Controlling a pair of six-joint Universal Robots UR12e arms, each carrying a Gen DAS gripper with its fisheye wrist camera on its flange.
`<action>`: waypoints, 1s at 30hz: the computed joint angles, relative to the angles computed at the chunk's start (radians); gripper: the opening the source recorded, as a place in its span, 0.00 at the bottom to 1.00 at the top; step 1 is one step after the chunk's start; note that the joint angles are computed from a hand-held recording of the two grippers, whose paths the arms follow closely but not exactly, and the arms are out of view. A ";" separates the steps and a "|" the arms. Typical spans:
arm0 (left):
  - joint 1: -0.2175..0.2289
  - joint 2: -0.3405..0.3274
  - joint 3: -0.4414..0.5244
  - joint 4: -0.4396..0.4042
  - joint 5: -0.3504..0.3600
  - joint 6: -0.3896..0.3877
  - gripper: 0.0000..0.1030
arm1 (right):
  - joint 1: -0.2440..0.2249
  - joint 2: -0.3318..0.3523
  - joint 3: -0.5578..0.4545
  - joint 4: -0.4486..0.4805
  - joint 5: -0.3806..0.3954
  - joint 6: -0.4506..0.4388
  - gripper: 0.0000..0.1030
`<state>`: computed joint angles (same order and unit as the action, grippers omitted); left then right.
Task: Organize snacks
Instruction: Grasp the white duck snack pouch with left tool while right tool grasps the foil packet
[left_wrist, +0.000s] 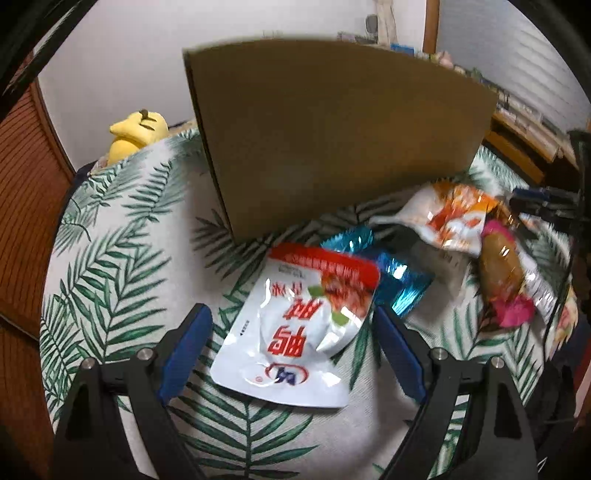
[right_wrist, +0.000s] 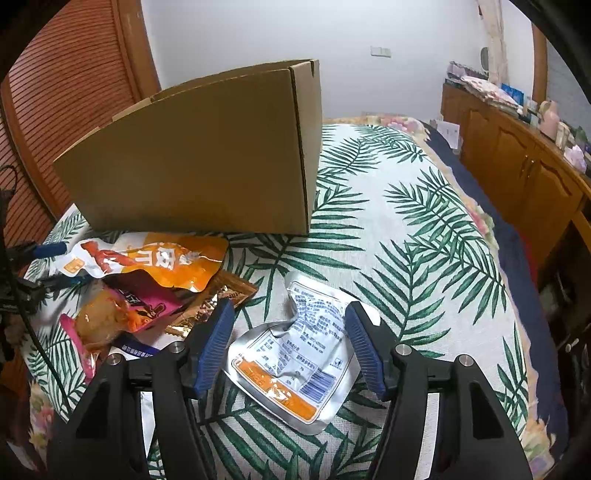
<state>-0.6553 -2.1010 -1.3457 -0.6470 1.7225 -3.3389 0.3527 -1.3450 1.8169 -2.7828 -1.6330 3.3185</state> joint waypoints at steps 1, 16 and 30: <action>0.001 0.002 -0.007 0.016 -0.006 -0.004 0.88 | -0.001 0.000 0.001 -0.001 0.003 0.002 0.62; 0.012 0.009 -0.001 -0.056 -0.040 0.001 1.00 | -0.004 -0.016 0.018 0.017 0.021 0.015 0.67; 0.025 0.005 0.007 -0.045 -0.064 0.031 0.86 | -0.006 -0.008 -0.005 0.065 0.012 0.042 0.69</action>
